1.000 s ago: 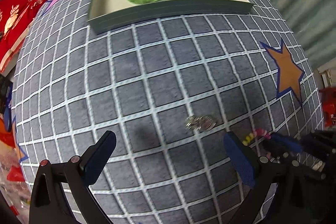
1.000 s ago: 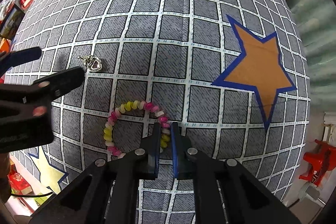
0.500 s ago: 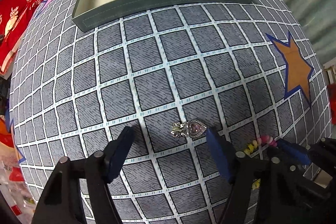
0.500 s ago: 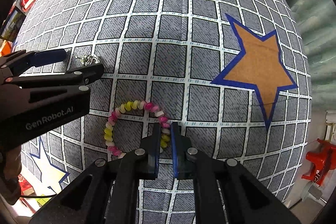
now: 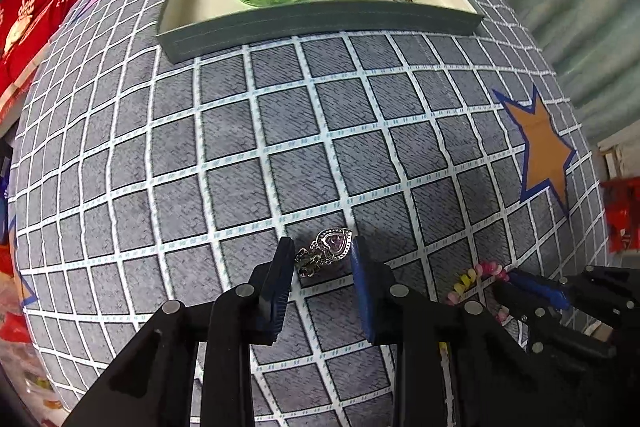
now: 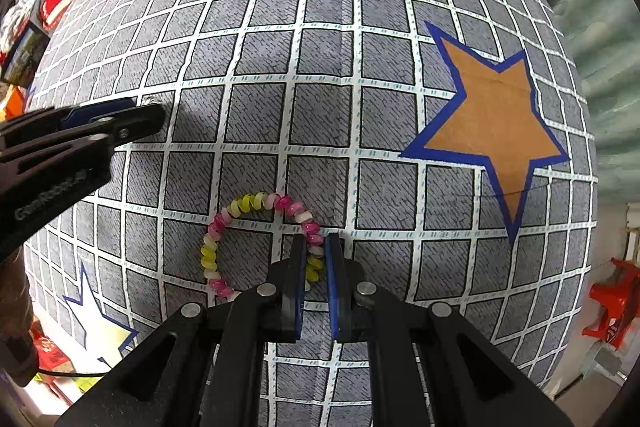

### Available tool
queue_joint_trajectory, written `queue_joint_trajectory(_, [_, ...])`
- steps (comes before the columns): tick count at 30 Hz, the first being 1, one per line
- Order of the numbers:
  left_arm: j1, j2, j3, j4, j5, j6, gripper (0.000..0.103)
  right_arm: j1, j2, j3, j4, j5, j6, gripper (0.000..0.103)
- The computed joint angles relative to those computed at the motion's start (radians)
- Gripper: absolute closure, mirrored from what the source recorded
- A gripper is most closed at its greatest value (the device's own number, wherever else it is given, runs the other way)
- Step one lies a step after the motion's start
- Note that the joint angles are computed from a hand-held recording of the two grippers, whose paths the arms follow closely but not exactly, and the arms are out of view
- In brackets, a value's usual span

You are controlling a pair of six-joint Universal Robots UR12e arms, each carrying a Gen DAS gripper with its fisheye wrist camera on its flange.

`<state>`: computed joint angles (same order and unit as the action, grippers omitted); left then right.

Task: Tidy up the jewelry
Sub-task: 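Carry the beaded bracelet over the braided bracelet while the left gripper carries the heart charm beside the green bangle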

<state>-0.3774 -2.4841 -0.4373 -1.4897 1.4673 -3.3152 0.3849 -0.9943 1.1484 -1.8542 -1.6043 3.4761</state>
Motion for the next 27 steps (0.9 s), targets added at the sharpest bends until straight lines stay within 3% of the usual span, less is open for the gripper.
queue_joint_trajectory(8, [0.027, 0.062, -0.108, 0.064, -0.031, -0.044, 0.064, -0.029, -0.019, 0.007, -0.007, 0.041, -0.005, 0.093])
queue_joint_trajectory(13, [0.067, 0.119, -0.214, 0.122, -0.046, -0.021, 0.064, -0.048, -0.024, -0.017, 0.010, 0.058, -0.012, 0.093])
queue_joint_trajectory(19, [0.078, 0.148, -0.247, 0.142, -0.039, -0.022, 0.064, -0.069, -0.008, -0.088, 0.044, 0.070, -0.027, 0.093])
queue_joint_trajectory(27, [0.075, 0.131, -0.211, 0.148, -0.032, -0.041, 0.064, -0.090, 0.045, -0.229, 0.110, 0.079, -0.057, 0.093])
